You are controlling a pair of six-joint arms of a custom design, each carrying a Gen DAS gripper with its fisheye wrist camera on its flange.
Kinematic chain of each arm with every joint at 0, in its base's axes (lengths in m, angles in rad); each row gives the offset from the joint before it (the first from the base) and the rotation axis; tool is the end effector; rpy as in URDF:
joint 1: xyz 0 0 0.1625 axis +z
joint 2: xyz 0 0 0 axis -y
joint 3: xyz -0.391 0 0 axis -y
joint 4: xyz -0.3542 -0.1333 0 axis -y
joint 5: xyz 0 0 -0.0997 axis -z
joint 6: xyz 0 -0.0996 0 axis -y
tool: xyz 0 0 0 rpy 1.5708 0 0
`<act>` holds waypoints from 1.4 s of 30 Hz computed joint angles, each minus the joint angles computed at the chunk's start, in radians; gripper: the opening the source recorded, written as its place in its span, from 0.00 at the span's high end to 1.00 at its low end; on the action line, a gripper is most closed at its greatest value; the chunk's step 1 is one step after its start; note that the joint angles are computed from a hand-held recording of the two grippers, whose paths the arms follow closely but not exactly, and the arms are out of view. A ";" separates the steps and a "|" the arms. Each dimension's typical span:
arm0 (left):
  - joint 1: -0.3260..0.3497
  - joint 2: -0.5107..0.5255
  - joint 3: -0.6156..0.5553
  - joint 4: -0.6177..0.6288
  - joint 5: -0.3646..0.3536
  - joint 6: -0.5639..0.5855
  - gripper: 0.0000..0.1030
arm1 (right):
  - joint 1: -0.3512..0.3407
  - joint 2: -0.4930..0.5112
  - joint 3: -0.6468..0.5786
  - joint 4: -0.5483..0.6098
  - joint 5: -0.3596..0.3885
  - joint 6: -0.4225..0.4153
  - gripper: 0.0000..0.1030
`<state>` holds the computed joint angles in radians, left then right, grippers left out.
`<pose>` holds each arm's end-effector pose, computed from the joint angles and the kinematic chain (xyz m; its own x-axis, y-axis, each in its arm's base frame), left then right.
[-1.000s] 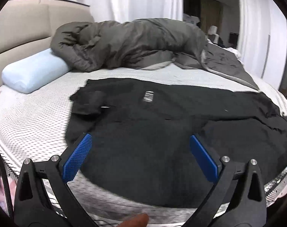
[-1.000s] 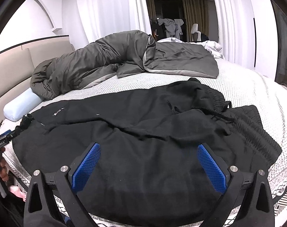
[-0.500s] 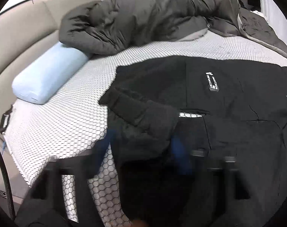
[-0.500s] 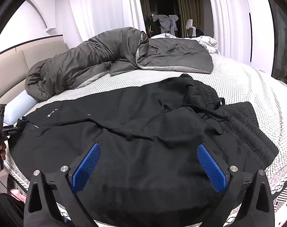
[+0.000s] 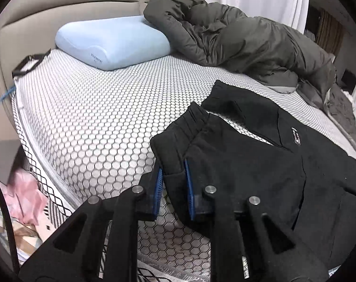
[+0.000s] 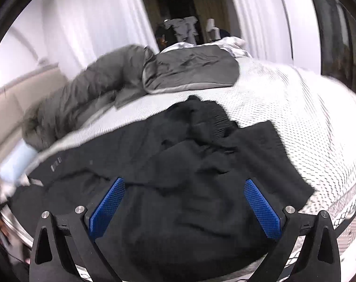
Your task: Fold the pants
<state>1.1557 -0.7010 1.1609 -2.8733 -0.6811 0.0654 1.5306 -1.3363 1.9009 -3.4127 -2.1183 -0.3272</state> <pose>-0.1013 -0.7524 0.2902 -0.7907 -0.2363 -0.5647 0.3208 0.6258 -0.7110 0.0613 -0.5032 0.4241 -0.7926 0.4111 0.4503 -0.2567 0.4448 -0.8581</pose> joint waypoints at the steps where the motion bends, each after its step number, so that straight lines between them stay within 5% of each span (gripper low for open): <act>1: 0.003 -0.002 0.001 -0.001 -0.006 -0.005 0.86 | -0.011 -0.028 0.006 0.018 0.007 0.018 0.00; 8: 0.013 0.028 -0.027 -0.018 -0.013 -0.001 0.86 | -0.133 -0.214 0.053 0.211 0.041 0.137 0.01; 12: 0.019 0.040 -0.045 0.007 -0.015 -0.023 0.86 | -0.249 -0.316 0.099 0.346 0.221 0.235 0.08; 14: 0.021 0.034 -0.033 0.006 -0.020 -0.031 0.86 | -0.326 -0.344 0.109 0.409 0.380 0.273 0.13; 15: 0.020 0.030 -0.025 0.000 -0.021 -0.031 0.86 | -0.354 -0.341 0.103 0.432 0.443 0.290 0.21; 17: 0.019 0.026 -0.019 -0.007 -0.024 -0.026 0.86 | -0.354 -0.312 0.082 0.428 0.456 0.281 0.42; 19: 0.017 0.021 -0.014 -0.012 -0.024 -0.022 0.86 | -0.322 -0.283 0.049 0.431 0.411 0.276 0.85; 22: 0.013 0.008 0.006 -0.027 -0.021 -0.008 0.86 | -0.265 -0.291 0.060 0.384 0.354 0.223 0.87; 27: 0.020 0.015 0.001 0.058 0.027 -0.042 0.86 | -0.298 -0.326 0.116 0.417 0.252 0.242 0.86; 29: 0.005 0.014 0.012 0.035 0.059 -0.013 0.82 | -0.314 -0.336 0.134 0.399 0.282 0.246 0.78; 30: -0.003 0.009 0.021 0.026 0.069 -0.002 0.78 | -0.294 -0.339 0.138 0.378 0.257 0.231 0.64; 31: -0.018 0.002 0.034 0.014 0.089 0.008 0.62 | -0.272 -0.336 0.139 0.351 0.223 0.214 0.48; 32: -0.028 -0.005 0.049 -0.014 0.103 0.023 0.38 | -0.242 -0.330 0.137 0.303 0.183 0.184 0.42; 34: -0.055 -0.022 0.088 -0.096 0.115 0.056 0.12 | -0.200 -0.319 0.116 0.278 0.142 0.141 0.35; 37: -0.095 -0.064 0.155 -0.159 0.024 0.090 0.01 | -0.149 -0.300 0.048 0.322 0.148 0.091 0.16; 42: -0.143 -0.045 0.144 -0.117 -0.148 0.113 0.01 | -0.106 -0.209 -0.132 0.452 0.177 0.082 0.16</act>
<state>1.0131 -0.7463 1.3051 -2.9901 -0.8294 0.1780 1.4246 -1.5458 1.7692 -2.9606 -1.9416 -0.2447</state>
